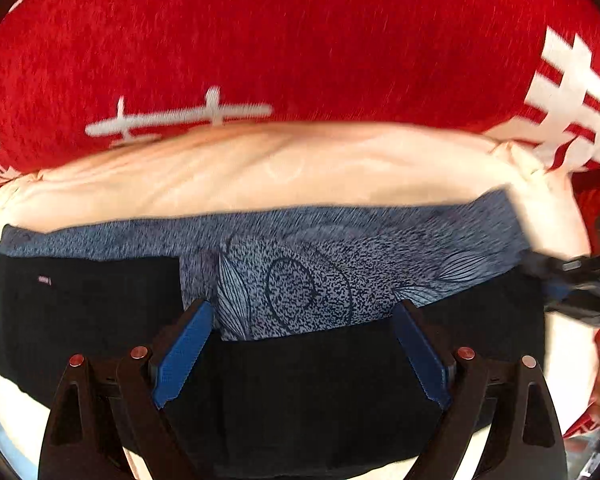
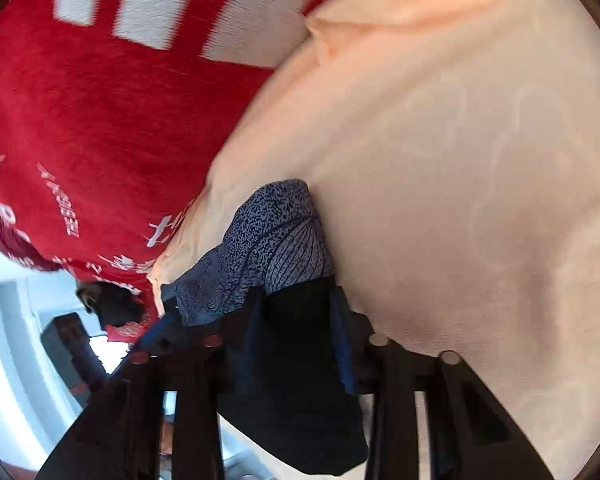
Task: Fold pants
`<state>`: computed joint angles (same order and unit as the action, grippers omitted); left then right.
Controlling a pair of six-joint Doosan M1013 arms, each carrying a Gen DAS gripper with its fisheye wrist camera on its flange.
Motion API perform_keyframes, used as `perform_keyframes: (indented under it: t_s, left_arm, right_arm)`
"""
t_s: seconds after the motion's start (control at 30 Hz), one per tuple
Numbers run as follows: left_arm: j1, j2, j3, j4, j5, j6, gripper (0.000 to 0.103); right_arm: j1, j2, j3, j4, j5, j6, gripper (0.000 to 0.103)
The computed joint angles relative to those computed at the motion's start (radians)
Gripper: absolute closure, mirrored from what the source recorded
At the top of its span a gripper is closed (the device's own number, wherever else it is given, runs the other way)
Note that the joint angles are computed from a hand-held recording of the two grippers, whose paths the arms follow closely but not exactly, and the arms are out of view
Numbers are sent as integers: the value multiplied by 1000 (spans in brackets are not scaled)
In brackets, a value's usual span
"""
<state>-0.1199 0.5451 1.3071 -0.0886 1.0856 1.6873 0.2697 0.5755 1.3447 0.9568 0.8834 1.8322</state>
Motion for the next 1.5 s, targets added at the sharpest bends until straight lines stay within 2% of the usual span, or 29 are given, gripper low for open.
perform_keyframes:
  t_s: [0.07,0.1,0.17,0.3,0.33,0.37,0.47,0.57,0.73,1.07,1.33,1.5]
  left_arm:
    - [0,0,22,43,7,-3,11]
    - [4,-1,34,44,1,-2,10]
    - [17,-9,59,13,-22,-4,3]
    - [25,-1,52,-11,7,-15,1]
    - [22,-1,50,-4,9,-13,1]
    - [19,-2,50,4,8,-10,1]
    - [17,4,34,17,30,-19,1]
    - [9,0,26,42,49,-46,1]
    - [12,-25,37,69,76,-66,1]
    - [1,-120,116,98,91,-130,1]
    - [17,-186,199,76,106,-219,1]
    - [45,-205,239,48,117,-192,1]
  right_arm:
    - [4,-12,4,63,7,-73,75]
    - [11,-11,-19,25,32,-70,75]
    - [24,5,-70,-109,66,-8,76]
    - [68,56,-176,-460,167,151,74]
    - [77,63,-193,-508,180,169,63]
    - [87,67,-211,-554,196,186,59]
    - [108,69,-252,-632,258,200,58]
    - [117,41,-242,-690,287,183,56]
    - [134,-1,-195,-692,318,187,47]
    - [147,-59,-110,-634,328,236,45]
    - [183,-52,-124,-644,371,186,39]
    - [215,-35,-156,-667,407,181,39]
